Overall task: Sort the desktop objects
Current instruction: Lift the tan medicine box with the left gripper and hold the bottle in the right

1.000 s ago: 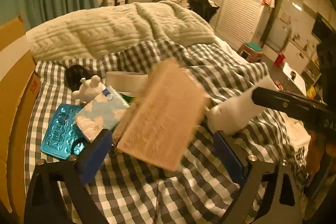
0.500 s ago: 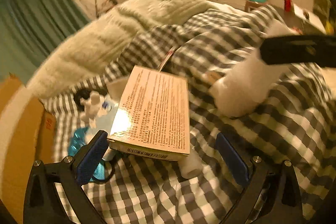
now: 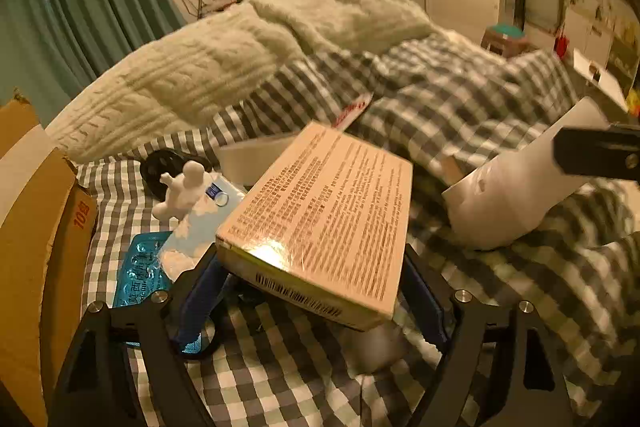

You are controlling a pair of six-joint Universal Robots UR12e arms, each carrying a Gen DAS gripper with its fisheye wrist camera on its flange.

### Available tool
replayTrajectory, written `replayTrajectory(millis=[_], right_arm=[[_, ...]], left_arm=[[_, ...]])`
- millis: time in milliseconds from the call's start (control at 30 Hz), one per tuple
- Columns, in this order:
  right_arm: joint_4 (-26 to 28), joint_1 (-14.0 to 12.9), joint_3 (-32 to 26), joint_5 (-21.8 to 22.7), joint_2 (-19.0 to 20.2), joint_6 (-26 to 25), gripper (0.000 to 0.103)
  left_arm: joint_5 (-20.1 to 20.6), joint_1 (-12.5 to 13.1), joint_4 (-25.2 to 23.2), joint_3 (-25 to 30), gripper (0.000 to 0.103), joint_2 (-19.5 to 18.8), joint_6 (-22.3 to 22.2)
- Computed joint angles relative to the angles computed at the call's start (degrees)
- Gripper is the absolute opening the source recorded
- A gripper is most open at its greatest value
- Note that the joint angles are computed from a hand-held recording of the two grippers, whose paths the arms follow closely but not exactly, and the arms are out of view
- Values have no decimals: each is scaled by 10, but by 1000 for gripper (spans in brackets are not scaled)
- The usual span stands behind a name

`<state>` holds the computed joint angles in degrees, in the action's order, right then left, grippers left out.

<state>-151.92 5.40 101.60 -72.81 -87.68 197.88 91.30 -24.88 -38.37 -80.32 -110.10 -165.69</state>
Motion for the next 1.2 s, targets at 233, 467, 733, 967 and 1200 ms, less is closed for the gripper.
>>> replayTrajectory(millis=[233,467,733,967,1200], right_arm=[[-11,8,-1,-29,-2,-5,32],[-21,21,-10,-68,-9,-26,32],[-16,27,-16,-78,-10,-40,32],[-8,33,-30,-84,-11,-59,32],[-9,47,-51,-97,-15,-82,32]], left_arm=[[-30,8,54,-27,84,29,-29],[-53,16,53,-39,82,51,-60],[-74,27,60,-44,82,59,-98],[-73,30,68,-36,81,69,-113],[-99,41,71,-32,81,83,-153]])
